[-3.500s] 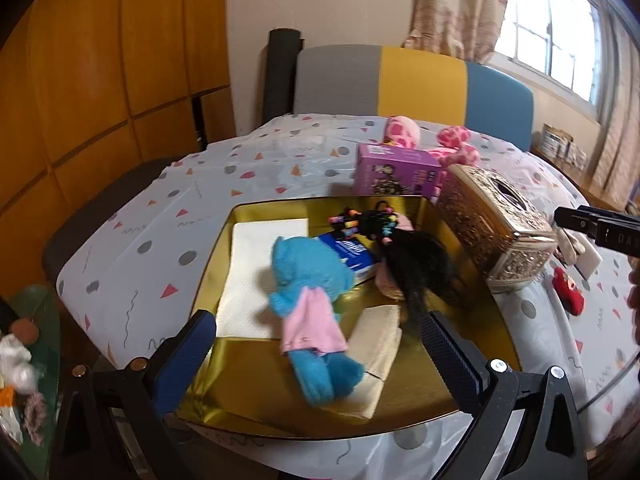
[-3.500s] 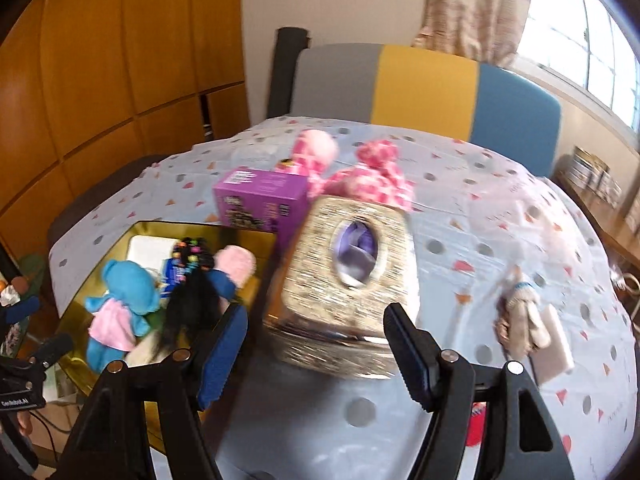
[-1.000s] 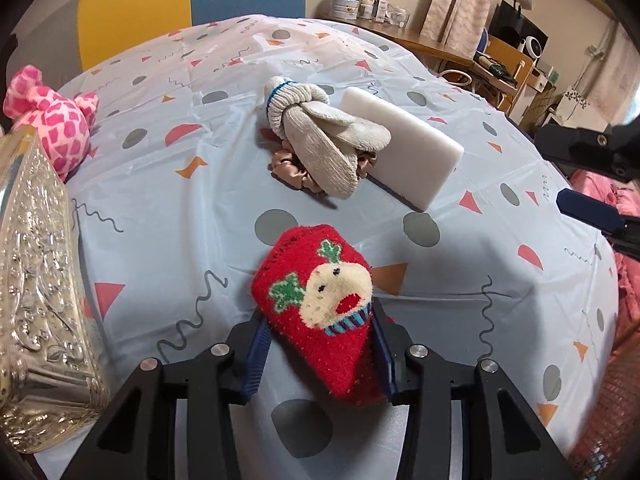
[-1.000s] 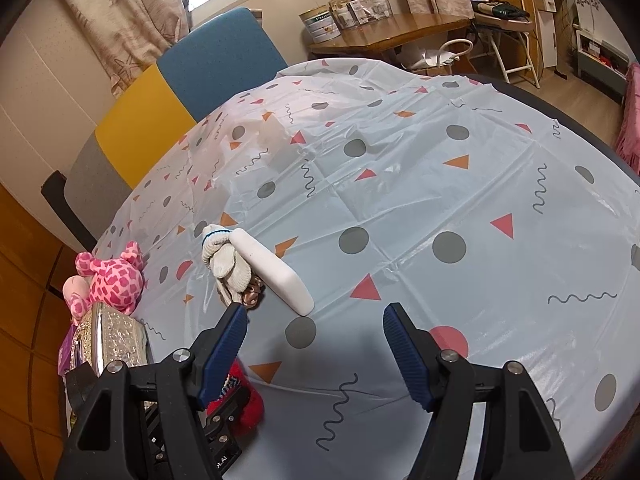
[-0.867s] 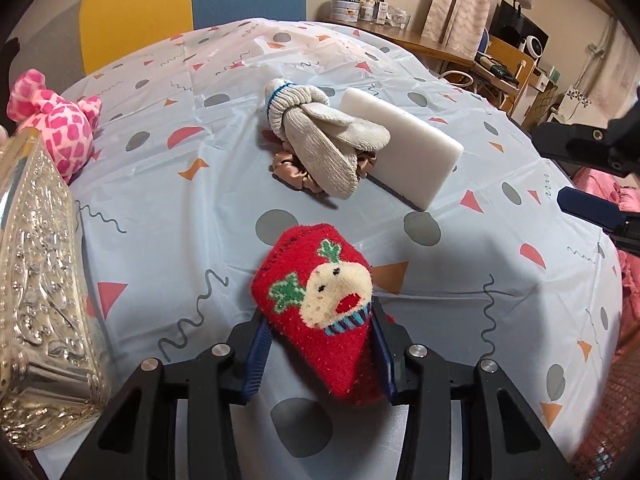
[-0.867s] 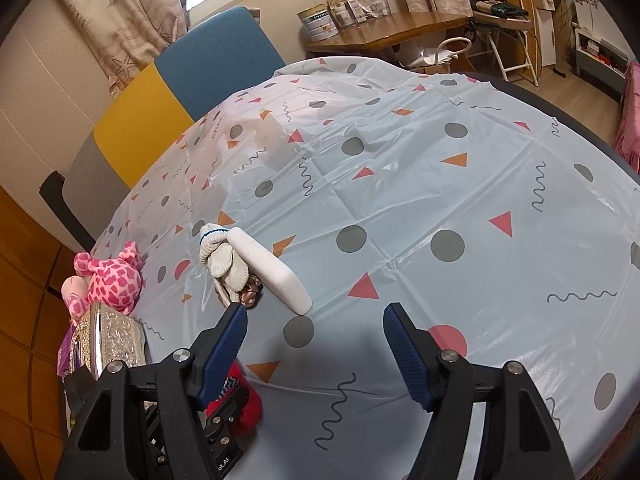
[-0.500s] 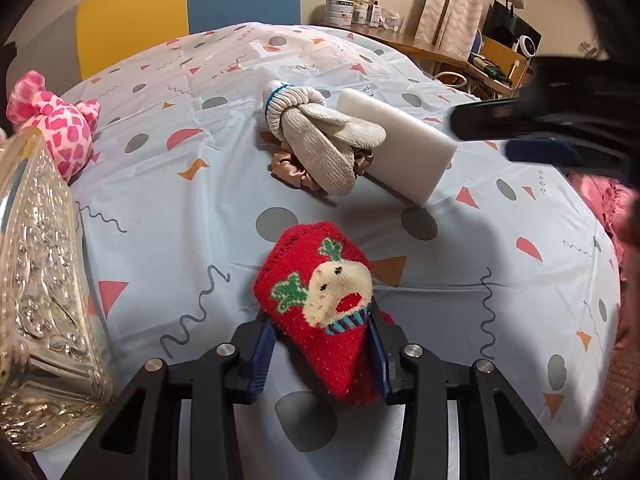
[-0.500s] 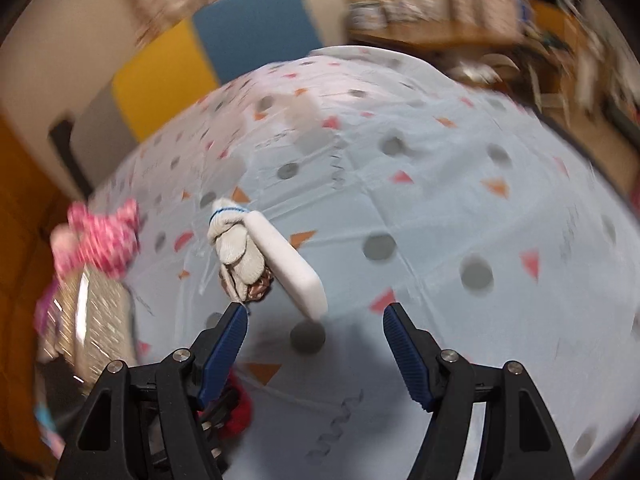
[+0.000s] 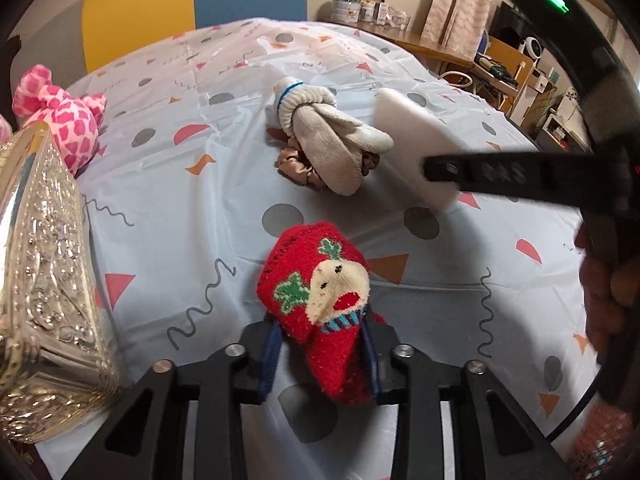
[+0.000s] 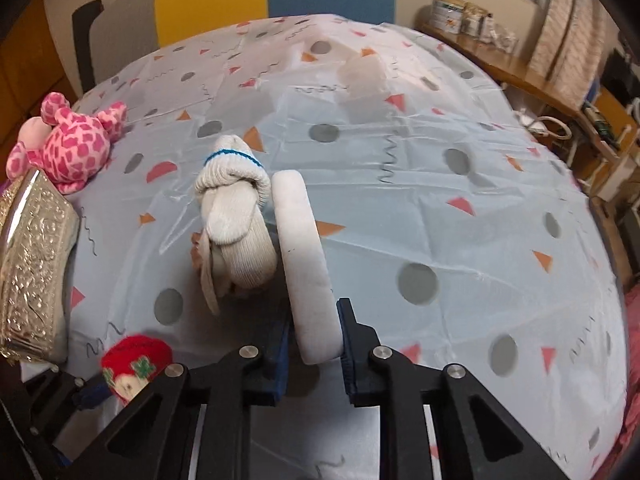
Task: Organize soft objects
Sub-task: 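Lift the red sock with the left tool while the right tool grasps the white sponge block, then carry the red sock into the gold tray and open the left tool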
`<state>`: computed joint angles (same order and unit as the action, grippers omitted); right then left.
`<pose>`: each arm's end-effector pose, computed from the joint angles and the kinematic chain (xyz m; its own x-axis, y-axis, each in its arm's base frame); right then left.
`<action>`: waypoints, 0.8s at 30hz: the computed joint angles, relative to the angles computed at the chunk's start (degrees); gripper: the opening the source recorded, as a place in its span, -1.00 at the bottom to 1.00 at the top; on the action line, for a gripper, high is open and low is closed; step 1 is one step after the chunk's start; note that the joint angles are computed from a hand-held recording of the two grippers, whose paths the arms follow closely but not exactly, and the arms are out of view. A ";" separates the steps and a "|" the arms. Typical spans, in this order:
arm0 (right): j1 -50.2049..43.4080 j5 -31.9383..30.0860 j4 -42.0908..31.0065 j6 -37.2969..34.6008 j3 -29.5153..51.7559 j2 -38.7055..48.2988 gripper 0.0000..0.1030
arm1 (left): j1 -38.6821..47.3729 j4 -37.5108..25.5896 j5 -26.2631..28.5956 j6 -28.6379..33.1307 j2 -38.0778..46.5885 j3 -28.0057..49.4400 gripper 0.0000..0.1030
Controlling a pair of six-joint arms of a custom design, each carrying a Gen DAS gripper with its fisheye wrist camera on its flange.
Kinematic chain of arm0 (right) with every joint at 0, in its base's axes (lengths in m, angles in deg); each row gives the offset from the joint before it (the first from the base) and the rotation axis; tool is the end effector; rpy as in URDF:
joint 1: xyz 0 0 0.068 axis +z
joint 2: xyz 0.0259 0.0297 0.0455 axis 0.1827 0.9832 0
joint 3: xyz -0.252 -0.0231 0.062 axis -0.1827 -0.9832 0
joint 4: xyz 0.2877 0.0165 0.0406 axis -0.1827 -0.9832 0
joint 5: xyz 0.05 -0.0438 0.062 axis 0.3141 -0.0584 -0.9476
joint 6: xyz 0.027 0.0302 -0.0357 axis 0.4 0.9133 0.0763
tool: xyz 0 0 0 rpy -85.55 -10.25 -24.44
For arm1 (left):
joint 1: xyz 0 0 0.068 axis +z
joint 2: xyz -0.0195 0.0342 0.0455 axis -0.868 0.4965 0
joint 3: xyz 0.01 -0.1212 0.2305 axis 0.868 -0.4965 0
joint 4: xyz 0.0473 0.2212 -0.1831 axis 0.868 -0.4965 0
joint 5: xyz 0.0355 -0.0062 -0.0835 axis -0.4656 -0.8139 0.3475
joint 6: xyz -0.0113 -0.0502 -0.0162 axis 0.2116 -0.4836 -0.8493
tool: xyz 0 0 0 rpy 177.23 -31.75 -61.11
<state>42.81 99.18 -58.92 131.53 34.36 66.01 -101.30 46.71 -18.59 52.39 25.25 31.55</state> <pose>0.2359 0.1326 0.1474 -0.8187 0.3091 -0.4839 0.3567 0.9342 -0.0066 0.2393 -0.2140 0.1143 -0.6456 0.5416 -0.5384 0.6886 0.7177 -0.1037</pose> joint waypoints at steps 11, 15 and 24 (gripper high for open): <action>-0.67 -1.15 -0.06 8.08 -8.57 -9.42 -0.64 | 2.63 -11.95 2.36 -1.38 -2.22 10.60 -0.45; -0.65 -0.86 -0.18 8.25 -8.43 -9.28 -0.64 | 7.15 -16.16 2.58 -1.97 0.96 19.03 -0.45; -0.26 -0.73 -0.51 8.29 -8.24 -9.28 -0.65 | 20.21 -21.31 0.89 -0.25 8.24 36.17 -0.45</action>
<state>42.55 98.45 -59.43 139.82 26.12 56.74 -81.08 25.40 -17.70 52.15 33.49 67.72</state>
